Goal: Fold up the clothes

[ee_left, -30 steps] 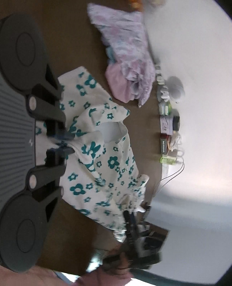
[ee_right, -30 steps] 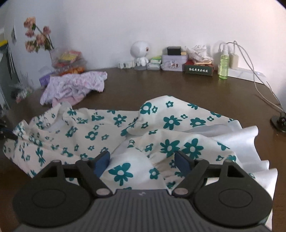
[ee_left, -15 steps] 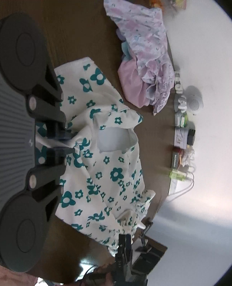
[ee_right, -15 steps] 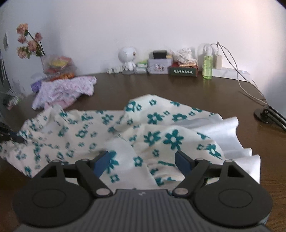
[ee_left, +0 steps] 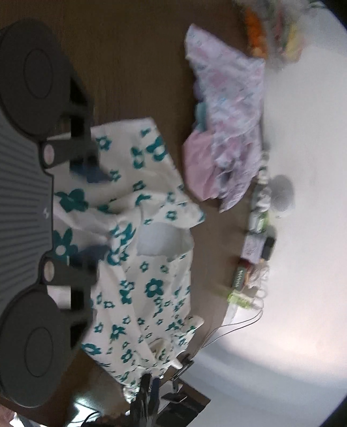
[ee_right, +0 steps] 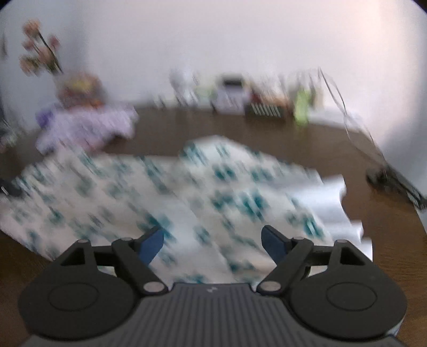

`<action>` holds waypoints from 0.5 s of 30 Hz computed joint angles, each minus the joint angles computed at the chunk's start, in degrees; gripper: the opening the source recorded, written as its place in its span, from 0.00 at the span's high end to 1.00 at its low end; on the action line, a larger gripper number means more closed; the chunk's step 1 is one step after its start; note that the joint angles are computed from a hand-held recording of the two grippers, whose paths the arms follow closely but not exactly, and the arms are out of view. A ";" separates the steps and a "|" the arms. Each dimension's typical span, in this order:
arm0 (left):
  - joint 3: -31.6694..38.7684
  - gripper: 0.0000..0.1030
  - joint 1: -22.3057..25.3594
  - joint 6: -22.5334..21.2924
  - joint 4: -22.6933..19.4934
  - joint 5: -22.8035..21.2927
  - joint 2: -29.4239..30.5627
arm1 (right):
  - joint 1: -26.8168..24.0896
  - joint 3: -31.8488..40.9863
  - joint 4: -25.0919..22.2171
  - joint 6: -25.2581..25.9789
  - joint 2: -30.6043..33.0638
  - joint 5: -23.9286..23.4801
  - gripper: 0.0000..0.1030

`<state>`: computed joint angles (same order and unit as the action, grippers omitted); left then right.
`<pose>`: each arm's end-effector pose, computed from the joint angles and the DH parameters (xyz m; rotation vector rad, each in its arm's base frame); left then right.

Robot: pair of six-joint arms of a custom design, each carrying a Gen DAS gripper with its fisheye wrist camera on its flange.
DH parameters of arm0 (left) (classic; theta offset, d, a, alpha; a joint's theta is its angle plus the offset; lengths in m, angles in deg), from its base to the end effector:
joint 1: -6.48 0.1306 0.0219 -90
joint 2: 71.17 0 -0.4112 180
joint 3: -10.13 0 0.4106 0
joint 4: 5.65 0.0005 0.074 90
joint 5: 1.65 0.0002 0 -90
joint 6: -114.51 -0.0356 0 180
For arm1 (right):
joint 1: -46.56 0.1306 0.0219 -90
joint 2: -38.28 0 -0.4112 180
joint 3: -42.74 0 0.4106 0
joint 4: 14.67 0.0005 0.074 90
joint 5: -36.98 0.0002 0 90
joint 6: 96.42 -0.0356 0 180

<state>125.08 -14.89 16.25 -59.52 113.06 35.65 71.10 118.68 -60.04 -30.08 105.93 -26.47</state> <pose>0.5731 -0.2408 0.5060 0.8039 2.2201 -0.6210 0.3308 0.1330 0.5061 0.2333 2.1278 -0.0258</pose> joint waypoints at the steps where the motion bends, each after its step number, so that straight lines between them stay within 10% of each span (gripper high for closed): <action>1: -1.26 0.43 -0.05 0.02 2.04 -0.09 -1.25 | 1.34 0.11 2.48 1.50 -0.21 0.21 0.21; 10: -7.33 0.72 -6.07 -6.91 6.48 -3.83 -6.13 | 7.97 9.98 5.83 13.76 13.78 -10.96 0.75; 15: -9.48 0.81 -6.78 -5.45 7.83 -7.36 -5.19 | 8.41 11.64 4.07 13.68 17.19 -10.47 0.80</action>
